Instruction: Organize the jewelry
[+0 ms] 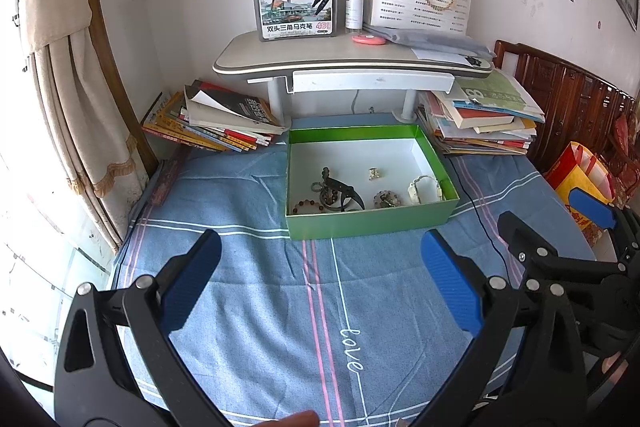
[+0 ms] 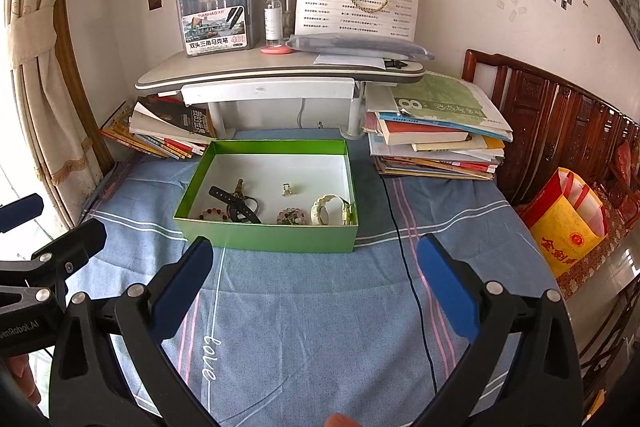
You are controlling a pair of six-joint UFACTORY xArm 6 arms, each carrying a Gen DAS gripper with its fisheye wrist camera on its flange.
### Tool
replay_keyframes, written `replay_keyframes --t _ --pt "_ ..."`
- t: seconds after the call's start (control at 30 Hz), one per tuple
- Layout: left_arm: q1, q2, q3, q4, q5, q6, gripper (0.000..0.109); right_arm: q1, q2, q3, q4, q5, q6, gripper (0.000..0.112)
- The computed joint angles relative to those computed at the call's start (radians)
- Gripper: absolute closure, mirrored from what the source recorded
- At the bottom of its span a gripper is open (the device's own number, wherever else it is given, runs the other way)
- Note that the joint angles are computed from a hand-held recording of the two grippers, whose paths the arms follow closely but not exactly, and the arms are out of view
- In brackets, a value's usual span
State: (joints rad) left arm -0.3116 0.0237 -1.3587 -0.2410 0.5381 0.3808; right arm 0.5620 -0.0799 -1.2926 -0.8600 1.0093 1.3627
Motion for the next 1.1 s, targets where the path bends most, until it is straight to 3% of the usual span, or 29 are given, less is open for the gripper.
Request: replay_keyframes --t 1.1 --pt "0.000 0.004 0.002 -0.006 0.005 0.003 0.010 -0.001 -0.001 0.006 0.008 0.005 -0.002 0.013"
